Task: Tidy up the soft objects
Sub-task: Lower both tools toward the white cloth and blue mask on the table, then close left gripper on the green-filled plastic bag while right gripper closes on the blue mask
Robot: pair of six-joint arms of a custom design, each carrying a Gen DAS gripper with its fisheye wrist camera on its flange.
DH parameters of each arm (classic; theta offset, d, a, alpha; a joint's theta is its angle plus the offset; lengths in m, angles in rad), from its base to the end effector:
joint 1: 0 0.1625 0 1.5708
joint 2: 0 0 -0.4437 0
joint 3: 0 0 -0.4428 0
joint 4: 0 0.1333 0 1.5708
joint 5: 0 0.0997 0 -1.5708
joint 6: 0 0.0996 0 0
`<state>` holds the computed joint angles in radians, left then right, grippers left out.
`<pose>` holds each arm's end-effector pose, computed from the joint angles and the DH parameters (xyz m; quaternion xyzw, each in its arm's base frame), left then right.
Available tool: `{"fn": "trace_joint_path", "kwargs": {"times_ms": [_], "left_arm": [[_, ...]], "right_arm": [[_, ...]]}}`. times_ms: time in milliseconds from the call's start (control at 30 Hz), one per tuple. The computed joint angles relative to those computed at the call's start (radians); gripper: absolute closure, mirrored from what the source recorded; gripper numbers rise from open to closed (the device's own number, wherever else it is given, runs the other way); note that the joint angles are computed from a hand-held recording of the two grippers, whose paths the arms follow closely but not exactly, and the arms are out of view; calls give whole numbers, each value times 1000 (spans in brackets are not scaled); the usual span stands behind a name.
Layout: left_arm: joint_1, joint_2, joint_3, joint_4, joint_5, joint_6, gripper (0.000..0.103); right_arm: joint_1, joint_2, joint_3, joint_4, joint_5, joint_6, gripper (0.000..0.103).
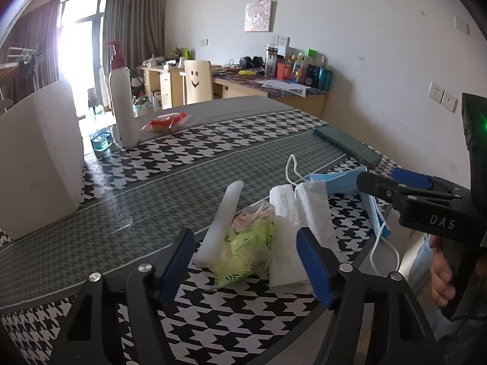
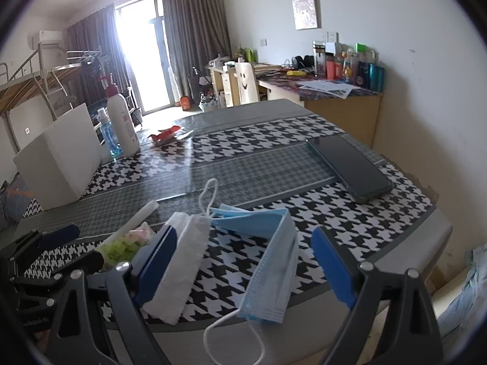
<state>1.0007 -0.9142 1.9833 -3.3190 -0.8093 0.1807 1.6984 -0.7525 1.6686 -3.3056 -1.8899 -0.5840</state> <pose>-0.1573 -0.6197 0.1322 0.2058 0.8598 -0.3712 0.2840 0.1942 -0.7118 0.1227 0.2562 -0.8710 0.3498 0.2309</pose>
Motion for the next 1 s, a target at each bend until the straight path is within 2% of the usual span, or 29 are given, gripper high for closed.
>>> {"fn": "trace_joint_path", "kwargs": {"times_ms": [100, 333, 500, 567, 733, 800, 833, 1000], "left_arm": [[4, 2, -7, 25, 2, -5, 48], [16, 13, -29, 87, -6, -17, 61], [24, 27, -48, 129, -7, -23, 71], [28, 30, -54, 142, -11, -25, 71], [35, 34, -65, 175, -5, -36, 71], [36, 36, -66, 176, -1, -32, 73], [35, 37, -66, 176, 1, -30, 73], [38, 40, -70, 169, -3, -34, 78]], "right_arm": [[-4, 0, -2, 1, -1, -6, 10], [-10, 6, -13, 16, -17, 1, 10], [-17, 20, -37, 47, -54, 21, 10], [-19, 27, -47, 61, -75, 32, 11], [-32, 24, -60, 130, -80, 73, 32], [-37, 24, -67, 166, -81, 96, 47], [-38, 24, -69, 175, -82, 103, 50], [-37, 19, -68, 171, -84, 115, 75]]}}
